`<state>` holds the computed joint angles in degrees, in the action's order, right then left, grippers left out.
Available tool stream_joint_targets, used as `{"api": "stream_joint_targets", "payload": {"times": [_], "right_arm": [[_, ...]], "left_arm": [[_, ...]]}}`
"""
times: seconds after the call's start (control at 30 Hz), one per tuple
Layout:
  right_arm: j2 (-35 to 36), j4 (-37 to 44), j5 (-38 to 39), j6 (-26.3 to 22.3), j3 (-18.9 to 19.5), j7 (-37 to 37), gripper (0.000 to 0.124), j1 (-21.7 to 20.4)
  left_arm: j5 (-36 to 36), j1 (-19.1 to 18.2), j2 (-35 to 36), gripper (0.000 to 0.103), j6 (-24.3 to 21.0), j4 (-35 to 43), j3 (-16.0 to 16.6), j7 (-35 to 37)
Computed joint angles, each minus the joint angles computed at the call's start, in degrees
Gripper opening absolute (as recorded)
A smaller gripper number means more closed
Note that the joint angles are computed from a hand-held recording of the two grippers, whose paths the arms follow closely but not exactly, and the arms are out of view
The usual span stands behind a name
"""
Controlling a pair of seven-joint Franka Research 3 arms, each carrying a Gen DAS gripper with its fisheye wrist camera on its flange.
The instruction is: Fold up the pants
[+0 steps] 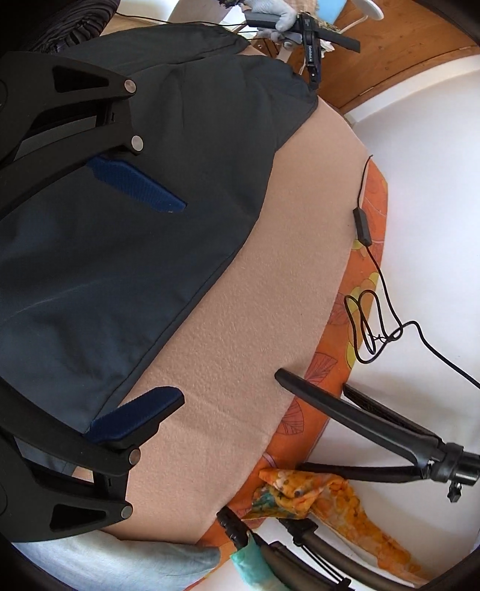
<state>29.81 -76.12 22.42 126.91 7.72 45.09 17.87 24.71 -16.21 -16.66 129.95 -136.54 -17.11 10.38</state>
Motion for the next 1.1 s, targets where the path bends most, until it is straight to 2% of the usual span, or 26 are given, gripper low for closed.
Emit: {"api": "stream_joint_targets", "payload": {"times": [0.07,0.17,0.23,0.3,0.43,0.53,0.6,0.73,0.83,0.9,0.93,1.0,1.1], "right_arm": [[1.24,1.15,-0.96,-0.37,-0.13,-0.1,0.098,0.55],[2.72,2.66,-2.02,-0.61,-0.2,-0.25,0.098,1.14],[3.68,3.6,-2.88,-0.35,-0.29,-0.6,0.098,1.59],[4.89,5.05,-3.54,-0.66,-0.47,0.21,0.098,2.08],[7.59,7.89,-4.31,-1.5,-0.69,2.22,0.098,2.68],[8.1,7.81,-5.29,-1.88,-0.73,2.23,0.098,3.05],[6.93,5.06,-6.1,1.13,-0.78,0.94,0.099,3.42],[6.16,3.61,-5.81,1.87,-0.37,0.81,0.098,3.26],[3.89,0.23,-4.59,3.09,0.68,-1.78,0.077,2.69],[2.28,-2.19,-3.93,4.37,1.21,-3.21,0.052,2.93],[1.46,-3.5,-3.41,5.06,1.41,-3.92,0.046,2.88],[0.0,-5.91,-3.45,7.25,1.12,-3.89,0.01,3.55],[-1.47,-8.06,-3.8,9.28,0.75,-3.31,0.006,4.05]], "left_arm": [[-0.01,0.19,0.66,0.045,-0.32,0.2,0.18,0.15],[0.58,0.55,1.02,0.042,0.47,-0.08,0.37,-0.26],[0.91,0.55,1.6,0.034,0.12,0.35,0.45,0.75],[1.27,0.59,1.62,0.032,0.44,0.1,0.66,1.83],[1.75,1.07,0.65,0.02,3.08,-1.47,1.1,2.23],[2.36,1.33,0.73,0.015,3.83,-1.76,0.88,2.79],[2.95,1.33,1.3,0.011,3.86,-1.28,0.59,3.37],[4.19,1.09,2.1,0.003,4.46,-0.79,0.25,3.99],[5.88,0.62,2.62,0.002,2.7,-0.06,-0.62,4.54],[6.51,0.17,2.62,0.001,2.16,0.05,-0.92,4.49],[6.82,-0.05,2.55,0.0,1.59,0.15,-1.12,4.36],[7.77,-0.4,2.01,0.0,1.12,-0.05,-1.44,3.89],[8.7,-0.61,0.0,0.0,1.13,-1.23,-1.67,1.62]]}}
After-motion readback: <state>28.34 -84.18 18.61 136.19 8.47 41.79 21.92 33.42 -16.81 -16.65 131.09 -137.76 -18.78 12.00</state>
